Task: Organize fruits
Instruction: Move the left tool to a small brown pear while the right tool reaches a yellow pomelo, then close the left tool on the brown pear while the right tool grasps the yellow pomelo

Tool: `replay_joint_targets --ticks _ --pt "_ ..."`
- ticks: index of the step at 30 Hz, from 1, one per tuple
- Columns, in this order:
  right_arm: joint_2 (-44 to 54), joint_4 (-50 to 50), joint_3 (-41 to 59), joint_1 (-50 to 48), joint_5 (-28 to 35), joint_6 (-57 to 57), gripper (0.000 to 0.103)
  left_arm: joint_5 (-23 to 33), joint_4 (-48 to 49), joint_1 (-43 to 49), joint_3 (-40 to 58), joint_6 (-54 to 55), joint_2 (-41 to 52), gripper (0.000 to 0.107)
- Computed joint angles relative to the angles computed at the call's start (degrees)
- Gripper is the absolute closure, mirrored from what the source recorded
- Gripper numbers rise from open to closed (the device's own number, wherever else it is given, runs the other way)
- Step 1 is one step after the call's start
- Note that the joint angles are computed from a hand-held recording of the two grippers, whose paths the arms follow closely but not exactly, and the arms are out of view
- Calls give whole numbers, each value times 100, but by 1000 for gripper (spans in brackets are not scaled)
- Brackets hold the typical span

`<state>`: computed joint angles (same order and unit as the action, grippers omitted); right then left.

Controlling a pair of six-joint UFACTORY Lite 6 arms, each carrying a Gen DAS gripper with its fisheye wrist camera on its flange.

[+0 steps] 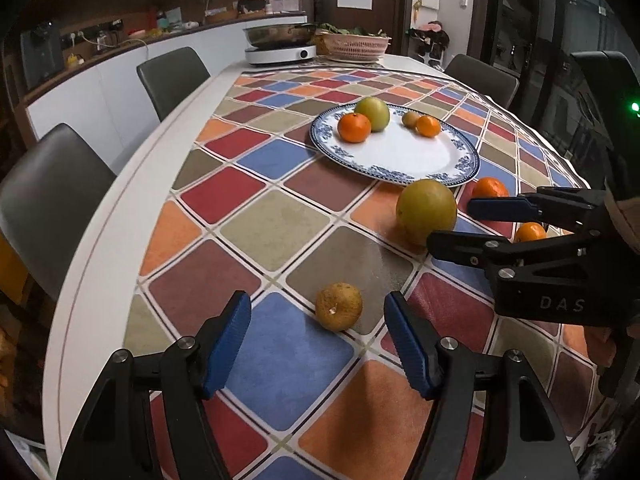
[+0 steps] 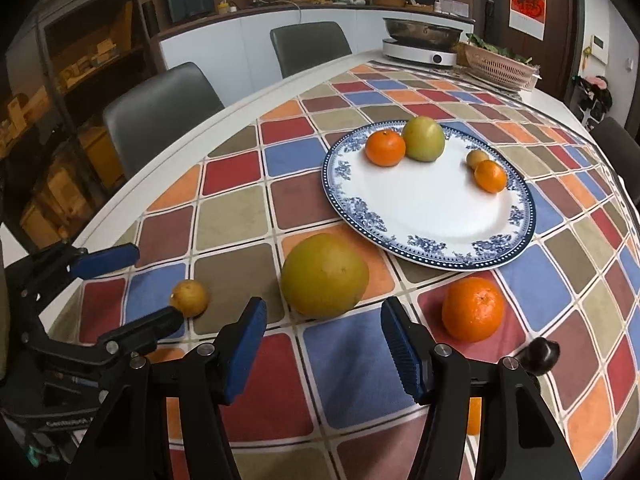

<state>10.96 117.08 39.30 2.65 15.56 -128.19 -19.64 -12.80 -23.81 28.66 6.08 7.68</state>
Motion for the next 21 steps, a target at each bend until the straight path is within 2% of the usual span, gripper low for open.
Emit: replay_joint_targets --ticks 7,9,12,15,16,19,21 --pt "435 -64 350 20 17 117 43 -35 460 55 265 -377 389 53" --pt "527 16 425 39 20 46 43 -4 536 79 343 -412 499 62" --pt "614 106 497 51 21 -20 43 15 771 113 370 -635 560 69" --pt "791 160 666 95 1 -48 43 64 1415 183 429 -1219 644 77" --pt "836 166 712 101 -6 -54 43 72 1603 199 446 -1405 666 78" --pt "1025 122 871 135 -35 -7 45 104 1360 141 467 -1203 655 79" --pt "1096 -154 925 113 41 230 50 107 1473 155 448 -1339 595 79"
